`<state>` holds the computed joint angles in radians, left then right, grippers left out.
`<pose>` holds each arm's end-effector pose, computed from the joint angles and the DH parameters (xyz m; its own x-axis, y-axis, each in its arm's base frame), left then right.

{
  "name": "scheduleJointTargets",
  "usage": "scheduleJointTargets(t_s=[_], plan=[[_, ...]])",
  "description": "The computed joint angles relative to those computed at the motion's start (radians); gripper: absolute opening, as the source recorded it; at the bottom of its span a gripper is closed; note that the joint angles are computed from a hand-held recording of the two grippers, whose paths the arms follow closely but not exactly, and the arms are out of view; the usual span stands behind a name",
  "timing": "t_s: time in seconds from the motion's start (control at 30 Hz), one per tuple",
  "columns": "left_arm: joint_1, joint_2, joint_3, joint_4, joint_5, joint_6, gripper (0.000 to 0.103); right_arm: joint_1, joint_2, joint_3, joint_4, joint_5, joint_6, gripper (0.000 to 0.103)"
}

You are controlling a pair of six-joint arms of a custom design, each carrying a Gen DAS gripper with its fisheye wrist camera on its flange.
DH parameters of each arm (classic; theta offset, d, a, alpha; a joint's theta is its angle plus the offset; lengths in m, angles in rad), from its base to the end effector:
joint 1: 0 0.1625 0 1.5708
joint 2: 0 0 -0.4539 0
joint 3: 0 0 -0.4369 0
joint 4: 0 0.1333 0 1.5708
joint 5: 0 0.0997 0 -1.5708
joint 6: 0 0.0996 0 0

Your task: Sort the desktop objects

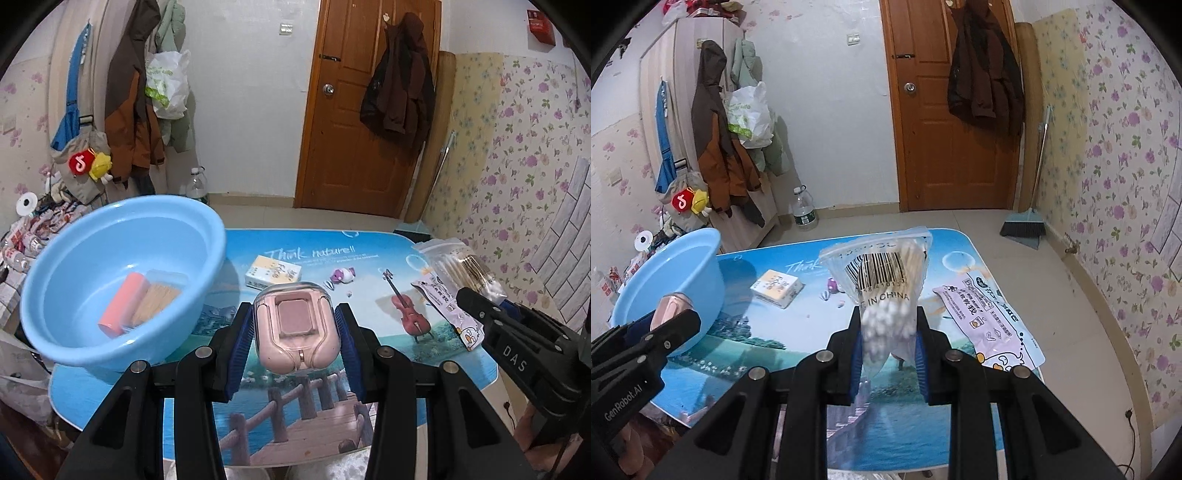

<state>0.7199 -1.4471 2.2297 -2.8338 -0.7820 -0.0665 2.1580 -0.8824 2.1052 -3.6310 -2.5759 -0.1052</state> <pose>-0.2314 -0.4742 0.2887 -0.7539 0.2741 -0.5971 0.6180 0.6042 -0.5029 0.3422 -0.4254 0.1407 -0.7504 0.1654 0.6400 -0.4522 0.5778 -0.6795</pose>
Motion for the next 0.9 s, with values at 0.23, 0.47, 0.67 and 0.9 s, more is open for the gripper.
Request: scheduleJointTargets(t_s=[0.23,0.47,0.67,0.9], plan=[[-0.016,-0.051,0.014,0.013,0.026,-0.003,0.042,0.044,0.003,-0.015,0.032,-0.014,0.009,0.025],[-0.017,-0.08,0.024,0.025,0.039,-0.009,0.042,0.065,0.008,-0.018,0.056,-0.02,0.034,0.025],[-0.016,-0.087,0.029,0.025,0.039,-0.009,0.042,0.072,0.01,-0.022,0.074,-0.043,0.045,0.025],[-0.021,-0.096,0.037,0.03,0.045,-0.014,0.042,0.076,0.008,-0.021,0.107,-0.049,0.075,0.025]])
